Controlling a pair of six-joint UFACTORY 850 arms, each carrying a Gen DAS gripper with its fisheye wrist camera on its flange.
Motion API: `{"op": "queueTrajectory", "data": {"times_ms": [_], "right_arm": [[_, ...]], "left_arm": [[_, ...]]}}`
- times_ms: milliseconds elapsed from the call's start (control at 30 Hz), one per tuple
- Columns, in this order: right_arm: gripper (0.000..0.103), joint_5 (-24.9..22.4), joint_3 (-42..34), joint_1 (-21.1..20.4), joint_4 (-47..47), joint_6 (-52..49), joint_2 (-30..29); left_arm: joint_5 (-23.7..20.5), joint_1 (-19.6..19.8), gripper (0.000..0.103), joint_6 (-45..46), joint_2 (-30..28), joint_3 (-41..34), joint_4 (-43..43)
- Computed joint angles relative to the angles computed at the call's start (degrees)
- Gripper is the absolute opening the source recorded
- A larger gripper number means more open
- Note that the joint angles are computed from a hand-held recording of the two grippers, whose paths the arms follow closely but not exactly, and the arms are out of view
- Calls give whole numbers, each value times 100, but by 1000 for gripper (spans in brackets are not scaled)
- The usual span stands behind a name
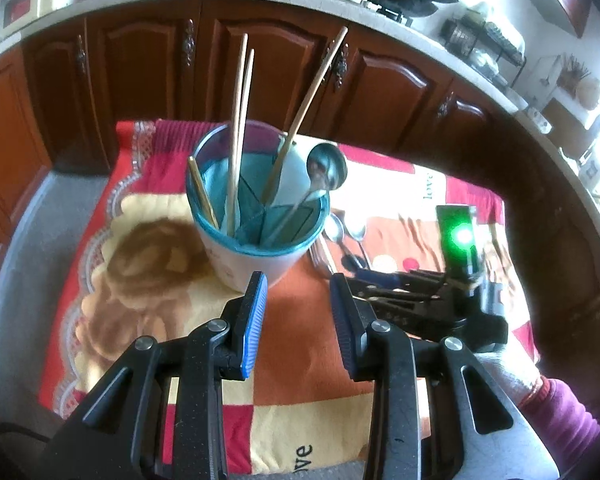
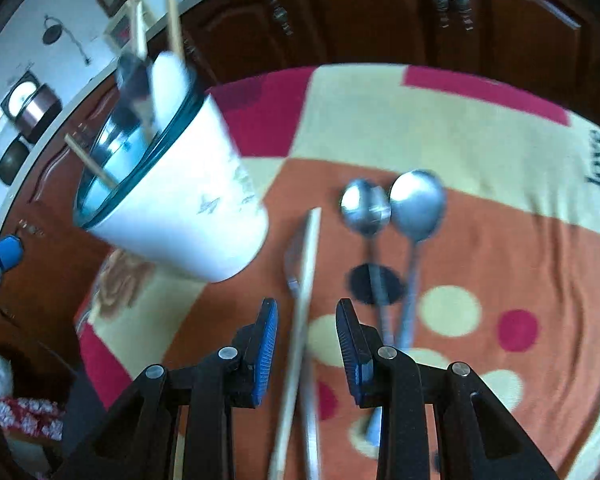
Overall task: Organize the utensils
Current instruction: 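Move both open tools back over the steel fork and chopstick on the blanket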
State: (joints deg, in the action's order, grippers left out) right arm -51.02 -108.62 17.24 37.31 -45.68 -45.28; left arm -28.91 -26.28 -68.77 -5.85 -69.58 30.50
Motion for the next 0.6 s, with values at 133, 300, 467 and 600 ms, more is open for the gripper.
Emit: {"op": "queueTrajectory", "data": {"times_ms": [133,300,467,600], "right_arm": [[22,146,112,148,-350,138,-25],[5,138,433,67,-146,-39,160],[4,102,1147,-168,-30,-487,631],[4,26,1630,-437,-9,-706,960]], "left_arm": [[2,-43,32,101,-15,13,-64],[8,-78,32,151,-17,79,-161],[79,-157,32,278,-110,146,-444],[192,-249,32,621,-320,116,-953]]}}
